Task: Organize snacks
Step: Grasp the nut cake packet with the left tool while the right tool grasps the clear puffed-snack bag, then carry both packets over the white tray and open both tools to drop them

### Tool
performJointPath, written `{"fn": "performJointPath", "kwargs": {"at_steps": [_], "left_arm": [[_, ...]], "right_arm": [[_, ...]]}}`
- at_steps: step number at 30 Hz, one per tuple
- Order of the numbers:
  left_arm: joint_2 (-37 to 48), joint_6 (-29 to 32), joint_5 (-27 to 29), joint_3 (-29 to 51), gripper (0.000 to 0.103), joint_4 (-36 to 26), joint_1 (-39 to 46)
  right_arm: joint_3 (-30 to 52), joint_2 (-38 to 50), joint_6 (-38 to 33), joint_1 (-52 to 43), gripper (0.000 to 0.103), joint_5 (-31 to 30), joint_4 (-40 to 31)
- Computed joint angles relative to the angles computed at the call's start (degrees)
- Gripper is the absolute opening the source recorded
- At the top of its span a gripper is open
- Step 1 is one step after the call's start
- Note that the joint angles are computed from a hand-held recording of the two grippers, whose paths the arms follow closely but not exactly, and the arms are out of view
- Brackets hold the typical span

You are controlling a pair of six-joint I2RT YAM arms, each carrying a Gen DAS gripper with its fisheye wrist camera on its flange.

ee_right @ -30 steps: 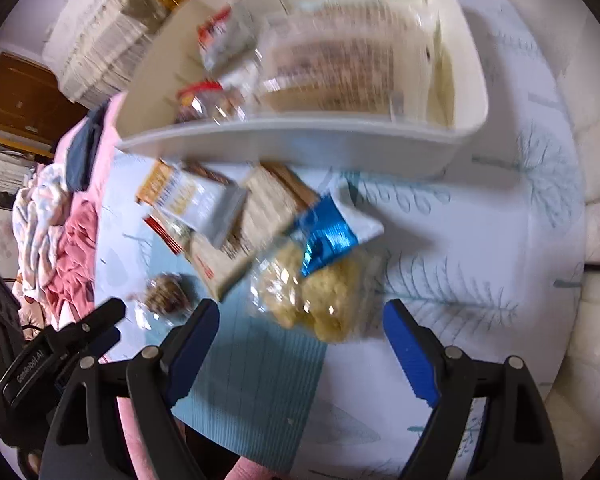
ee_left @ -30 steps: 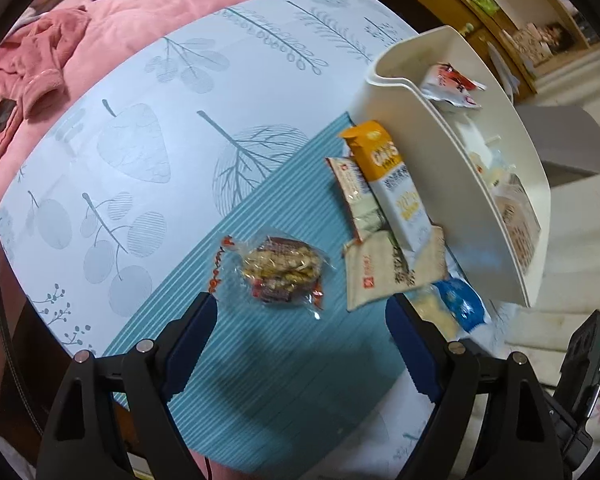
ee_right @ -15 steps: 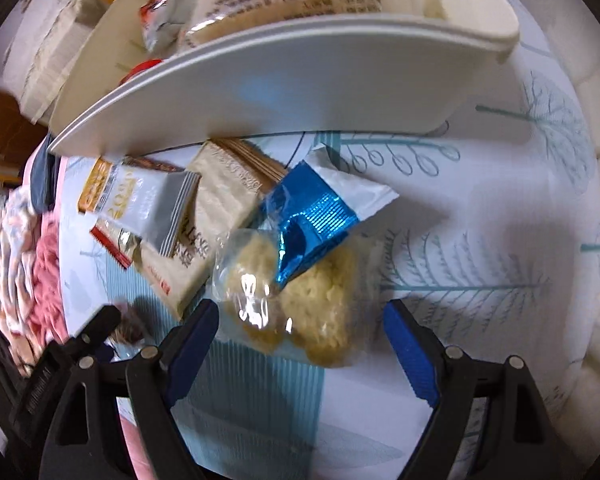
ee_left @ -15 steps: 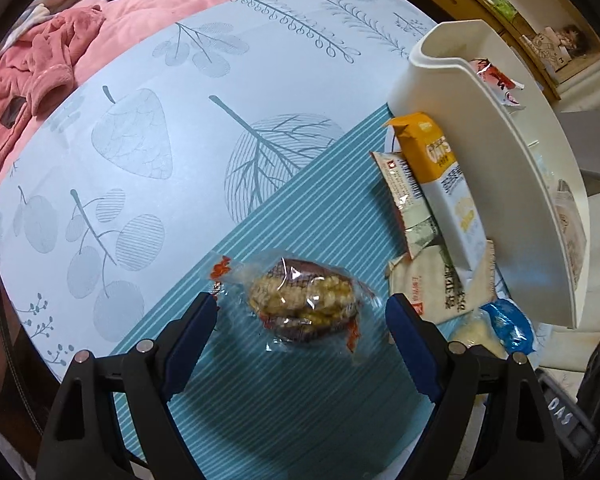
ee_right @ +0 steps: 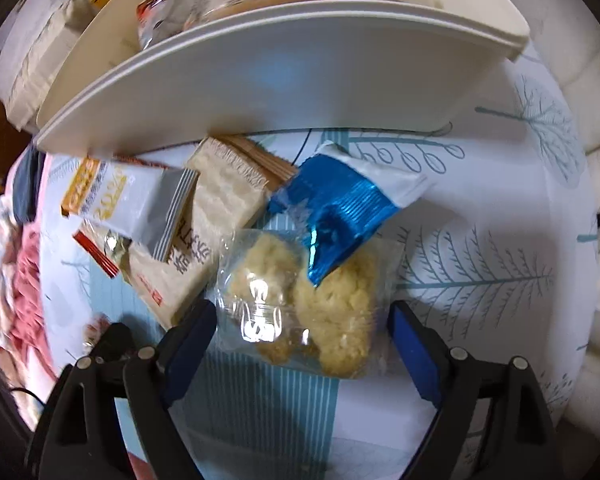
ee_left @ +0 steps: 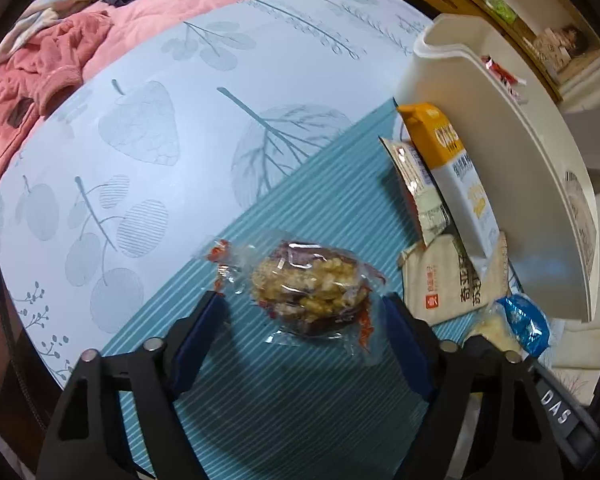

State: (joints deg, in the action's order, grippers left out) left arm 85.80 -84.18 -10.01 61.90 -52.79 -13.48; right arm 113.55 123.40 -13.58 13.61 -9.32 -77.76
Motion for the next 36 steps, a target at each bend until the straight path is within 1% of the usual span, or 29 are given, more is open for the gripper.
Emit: {"fn": "performJointPath", "kwargs": {"at_steps": [3, 6, 7, 8, 10, 12, 16, 19, 20, 21, 26, 30, 33, 35, 36], "left_arm": [[-2.7, -2.1, -0.7, -3.3, 0.074, 2.3, -1.0], [-4.7, -2.9, -1.9, -5.3, 0.068, 3.3, -1.5], [-5.2, -3.2, -2.4, -5.5, 0.065, 3.1, -1.6], [-5.8, -3.6, -2.9, -5.8, 0.064, 2.9, -2.0], [-6.8, -2.3, -3.3, -6.2, 0.055, 3.6, -1.3], [-6.0, -2.7, -3.1, -5.4, 0.053, 3.2, -2.4], [-5.4, -3.1, -3.0, -4.5, 0.051, 3.0, -2.7], [-6.1, -4.8, -2.6, -4.3, 0.051, 2.4, -3.7], [-6.5, -5.0, -2.4, -4.5, 0.051, 2.2, -3.7], [-6.9, -5.2, -2.2, -4.6, 0.051, 1.9, -3.9], [-9.1, -4.4, -1.9, -4.1, 0.051, -1.0, -3.1], [-10.4, -1.9, -1.8, -1.7, 0.051, -3.6, -1.4], [-10.2, 1.6, -2.0, 1.6, 0.051, -6.0, 0.5], [-10.0, 3.6, -2.2, 3.1, 0.051, -6.7, 1.4], [-9.7, 4.9, -2.2, 4.3, 0.051, -6.9, 2.2]], "right_arm": [[-3.6, -2.2, -0.1, 0.3, 0.088, 0.3, 3.0], [-6.7, -4.1, -0.5, 0.8, 0.084, 1.2, 5.5], [-8.1, -5.0, -0.7, 1.0, 0.08, 1.2, 6.4], [-8.9, -5.6, -0.9, 0.8, 0.075, 0.6, 7.0], [-10.3, -6.7, -0.8, 0.3, 0.07, -1.3, 7.6], [-11.1, -7.4, -0.8, 0.1, 0.068, -1.8, 7.9], [-11.7, -8.2, -1.8, -1.8, 0.066, -2.3, 7.3], [-11.0, -8.3, -2.2, -2.9, 0.066, -3.1, 6.1], [-11.5, -8.9, -2.8, -3.5, 0.066, -3.6, 5.8], [-9.2, -8.1, -4.1, -4.6, 0.066, -4.2, 4.2], [-10.1, -10.4, -6.9, -5.3, 0.065, -6.7, 2.6], [-10.2, -12.1, -9.1, -5.9, 0.065, -9.7, 1.0], [-10.2, -13.5, -10.7, -6.0, 0.065, -12.7, -0.1], [-9.1, -13.8, -11.0, -6.1, 0.065, -14.4, -0.6], [-10.0, -14.4, -9.9, -5.2, 0.065, -14.9, 0.7]]}}
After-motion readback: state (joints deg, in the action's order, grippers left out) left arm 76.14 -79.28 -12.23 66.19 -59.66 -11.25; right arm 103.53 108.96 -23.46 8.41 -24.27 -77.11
